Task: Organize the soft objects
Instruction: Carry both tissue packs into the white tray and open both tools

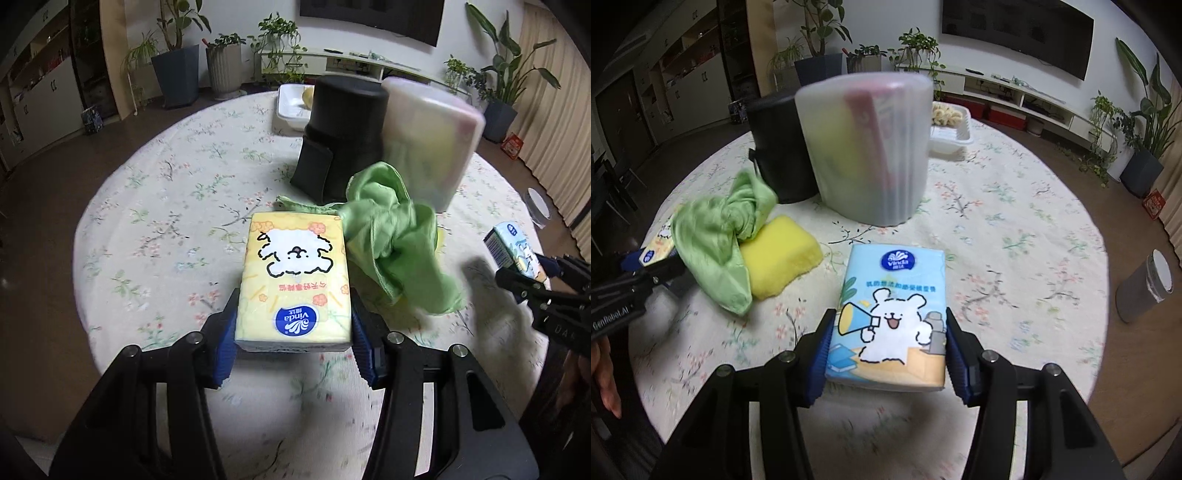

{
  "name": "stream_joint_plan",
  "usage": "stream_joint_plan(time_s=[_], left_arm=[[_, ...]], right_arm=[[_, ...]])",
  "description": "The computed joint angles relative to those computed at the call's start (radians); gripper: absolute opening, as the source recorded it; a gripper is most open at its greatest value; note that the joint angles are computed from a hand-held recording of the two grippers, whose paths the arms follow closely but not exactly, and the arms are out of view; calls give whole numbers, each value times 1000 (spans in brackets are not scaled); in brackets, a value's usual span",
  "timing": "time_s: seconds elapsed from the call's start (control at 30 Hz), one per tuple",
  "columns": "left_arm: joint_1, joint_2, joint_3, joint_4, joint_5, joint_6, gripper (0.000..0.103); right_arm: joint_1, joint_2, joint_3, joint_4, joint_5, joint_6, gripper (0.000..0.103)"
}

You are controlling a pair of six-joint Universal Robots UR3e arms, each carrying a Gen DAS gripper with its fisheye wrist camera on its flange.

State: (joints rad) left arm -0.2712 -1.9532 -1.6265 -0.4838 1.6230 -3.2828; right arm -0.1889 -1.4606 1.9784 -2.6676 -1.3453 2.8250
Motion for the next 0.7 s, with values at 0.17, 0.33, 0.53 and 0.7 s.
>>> stream_joint_plan(time_s=[0.17,0.33,0.53,0.7], left_arm=[[38,90,-21,-54,-32,53,49],[90,114,35,-135,-84,122,50],[147,73,190,-234,-96,194,50],[171,-26,405,-345,-123,257,50]], right_arm=[[-61,-88,-20,99,31,-66,56],[-119,-127,-100,222,63,-139,56],[-176,-66,-282,324,75,-204,56],[-179,50,-499,403,78,-229,56]])
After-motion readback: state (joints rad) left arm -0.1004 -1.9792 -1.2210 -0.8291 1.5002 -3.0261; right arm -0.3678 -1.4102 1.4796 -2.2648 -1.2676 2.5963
